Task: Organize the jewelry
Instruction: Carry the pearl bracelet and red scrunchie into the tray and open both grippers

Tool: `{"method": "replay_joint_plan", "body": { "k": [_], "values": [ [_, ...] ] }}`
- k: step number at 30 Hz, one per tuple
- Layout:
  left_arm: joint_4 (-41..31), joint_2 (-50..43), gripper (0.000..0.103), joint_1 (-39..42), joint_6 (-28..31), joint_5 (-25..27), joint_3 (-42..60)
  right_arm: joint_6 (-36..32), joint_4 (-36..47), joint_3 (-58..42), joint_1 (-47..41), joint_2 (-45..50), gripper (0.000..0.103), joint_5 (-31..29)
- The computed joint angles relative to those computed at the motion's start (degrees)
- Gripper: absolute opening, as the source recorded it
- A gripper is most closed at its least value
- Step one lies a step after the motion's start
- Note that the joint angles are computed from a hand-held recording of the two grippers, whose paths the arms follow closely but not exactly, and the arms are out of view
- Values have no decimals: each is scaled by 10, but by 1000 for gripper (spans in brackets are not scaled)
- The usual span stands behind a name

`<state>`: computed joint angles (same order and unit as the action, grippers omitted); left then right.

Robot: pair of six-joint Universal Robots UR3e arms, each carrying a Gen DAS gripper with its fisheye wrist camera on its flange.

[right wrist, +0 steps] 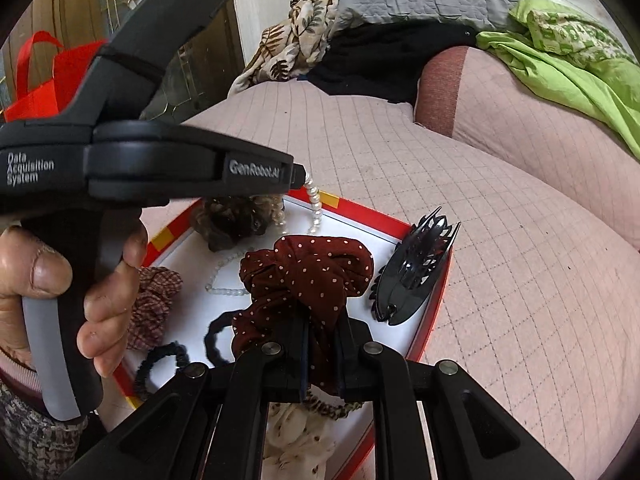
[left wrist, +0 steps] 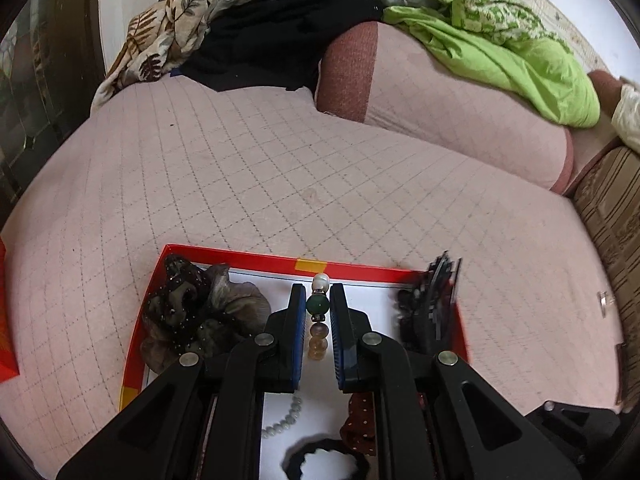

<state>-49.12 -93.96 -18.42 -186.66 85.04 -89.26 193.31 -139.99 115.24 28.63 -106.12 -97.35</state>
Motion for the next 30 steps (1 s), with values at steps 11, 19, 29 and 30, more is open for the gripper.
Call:
{"method": "replay_joint_plan", "body": {
  "k": [11, 19, 29, 30],
  "values": [
    [38, -1, 11, 5, 15, 35, -24, 5, -36, 15, -24, 39, 13, 32],
    [53, 4, 12, 11, 9, 23, -35, 5, -48, 25, -39, 44, 26, 43],
    [81, 21, 38, 5, -7, 24, -52, 8, -40, 33, -52, 15, 53, 53],
    [85, 24, 40, 4, -8, 26, -55, 9, -39, 31, -51, 15, 54, 51]
  ]
}}
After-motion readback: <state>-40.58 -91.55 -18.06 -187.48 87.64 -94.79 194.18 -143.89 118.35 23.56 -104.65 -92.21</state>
